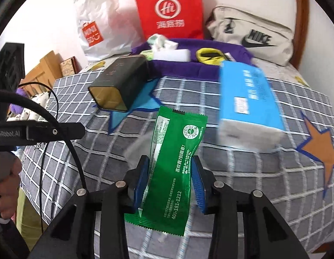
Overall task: Organize soft objects
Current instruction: 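Move both tools back to the bed and grasp the green packet with the right tool, then grasp the white mesh bag with the left tool while the right tool holds the green packet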
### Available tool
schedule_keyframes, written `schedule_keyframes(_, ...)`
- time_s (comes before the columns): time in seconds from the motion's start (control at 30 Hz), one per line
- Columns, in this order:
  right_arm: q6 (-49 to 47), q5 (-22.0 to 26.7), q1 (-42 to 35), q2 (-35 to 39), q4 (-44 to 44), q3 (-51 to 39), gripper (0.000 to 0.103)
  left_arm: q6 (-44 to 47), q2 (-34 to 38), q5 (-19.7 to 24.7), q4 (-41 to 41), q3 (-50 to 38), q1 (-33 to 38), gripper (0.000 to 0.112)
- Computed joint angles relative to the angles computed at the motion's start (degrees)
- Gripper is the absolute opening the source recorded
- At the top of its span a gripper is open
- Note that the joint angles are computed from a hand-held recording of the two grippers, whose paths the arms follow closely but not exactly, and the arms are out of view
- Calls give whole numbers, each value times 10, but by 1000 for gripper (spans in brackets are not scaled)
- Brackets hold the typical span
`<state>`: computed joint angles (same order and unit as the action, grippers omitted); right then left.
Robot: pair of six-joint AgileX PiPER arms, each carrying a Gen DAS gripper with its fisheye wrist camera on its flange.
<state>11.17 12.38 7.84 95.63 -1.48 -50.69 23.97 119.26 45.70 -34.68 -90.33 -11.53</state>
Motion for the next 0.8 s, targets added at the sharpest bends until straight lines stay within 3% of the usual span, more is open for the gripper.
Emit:
schedule_keyframes(0.1, 35, 3, -19, -32, -44, 27, 39, 62, 6, -7, -58, 13, -11, 82)
schedule_keyframes(0.27, 36, 0, -69, -80, -64, 76, 39, 84, 36, -13, -82, 3, -42, 82)
schedule_keyframes(0.43, -21, -8, -119, -106, -21, 110, 39, 115, 65, -3, -104, -22, -62, 89)
schedule_keyframes(0.57, -105, -18, -150, -116, 57, 128, 39, 148, 80, -4, -113, -33, -76, 98)
schedule_keyframes(0.67, -215, -20, -172, -116, 164, 135, 39, 179, 77, -11, -137, -19, -74, 102)
schedule_keyframes(0.8, -303, -17, -195, -110, 251, 138, 39, 223, 67, -33, -155, 6, -78, 103)
